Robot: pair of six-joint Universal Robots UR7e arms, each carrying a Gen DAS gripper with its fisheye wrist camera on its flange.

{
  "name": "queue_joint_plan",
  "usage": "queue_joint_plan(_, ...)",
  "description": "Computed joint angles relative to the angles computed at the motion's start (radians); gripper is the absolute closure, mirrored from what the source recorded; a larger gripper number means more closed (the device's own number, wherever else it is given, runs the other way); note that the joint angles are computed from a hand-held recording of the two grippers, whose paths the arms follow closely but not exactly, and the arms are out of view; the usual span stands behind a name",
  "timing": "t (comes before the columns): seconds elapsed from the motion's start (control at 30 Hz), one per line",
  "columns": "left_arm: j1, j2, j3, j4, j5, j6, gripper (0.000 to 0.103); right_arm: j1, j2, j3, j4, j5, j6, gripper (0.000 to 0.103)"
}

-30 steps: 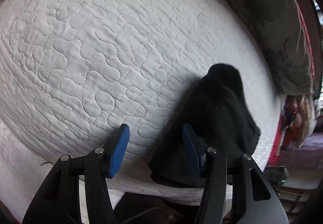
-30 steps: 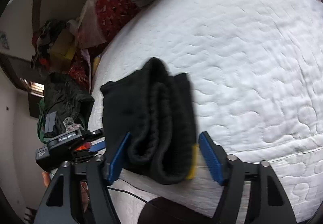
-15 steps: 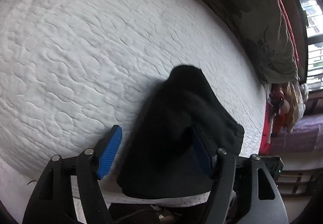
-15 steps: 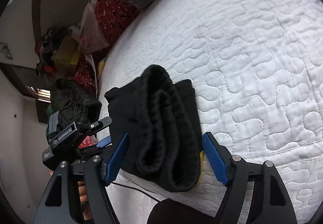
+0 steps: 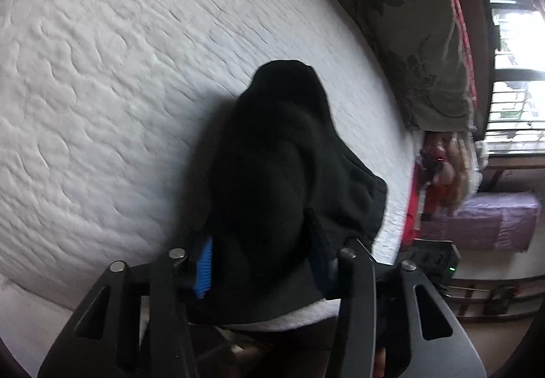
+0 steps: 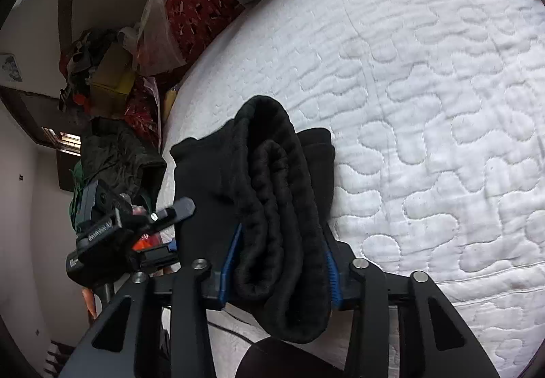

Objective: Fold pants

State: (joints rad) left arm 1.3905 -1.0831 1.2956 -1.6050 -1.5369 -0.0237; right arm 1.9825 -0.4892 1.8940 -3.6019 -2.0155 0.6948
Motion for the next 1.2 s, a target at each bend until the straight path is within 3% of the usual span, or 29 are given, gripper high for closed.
queue_joint_plan(0.13,-0.03,-0.036,0.055,0.011,-0.061,0.031,0.064,0.015,-0.045,0.052,-0.019,-0.033,0.003,0.064)
queue_joint_plan(0.3,-0.078,-0.051,0.15,-0.036,0.082,-0.007,0.064,0.001,-0.107,0.147,-0.02,-0.071,0.063,0.063)
queue_joint_plan(0.47,-0.092,-0.083,0.152,-0.052,0.087,0.008,0.064,0.004,-0.115,0.161,0.013,-0.075,0.079,0.05)
queue_joint_plan(0.53,-0.113,-0.114,0.154,-0.1,0.122,0.055,0.063,0.024,-0.127,0.163,-0.014,-0.113,0.055,0.048)
queue_joint_plan(0.67,-0.162,-0.1,0.146,-0.19,0.161,0.066,0.04,0.055,-0.124,0.133,-0.077,-0.178,-0.047,0.039)
queue_joint_plan(0.73,-0.17,-0.059,0.12,-0.189,0.18,0.059,0.04,0.059,-0.114,0.085,-0.021,-0.191,-0.095,0.04)
queue_joint_plan(0.83,-0.173,0.001,0.078,-0.129,0.237,0.034,0.04,0.059,-0.096,0.025,0.075,-0.21,-0.095,0.041)
queue_joint_plan(0.9,-0.18,0.024,0.087,-0.129,0.282,0.015,0.04,0.06,-0.085,-0.001,0.106,-0.231,-0.096,0.047)
queue_joint_plan(0.97,-0.187,0.018,0.124,-0.165,0.334,0.014,0.046,0.059,-0.081,-0.008,0.104,-0.232,-0.125,0.074)
queue_joint_plan(1.03,-0.178,0.022,0.136,-0.179,0.349,0.004,0.06,0.054,-0.09,0.0,0.115,-0.235,-0.131,0.09)
queue_joint_plan(1.2,-0.149,0.063,0.095,-0.148,0.293,-0.094,0.064,0.031,-0.102,0.031,0.092,-0.207,-0.126,0.091)
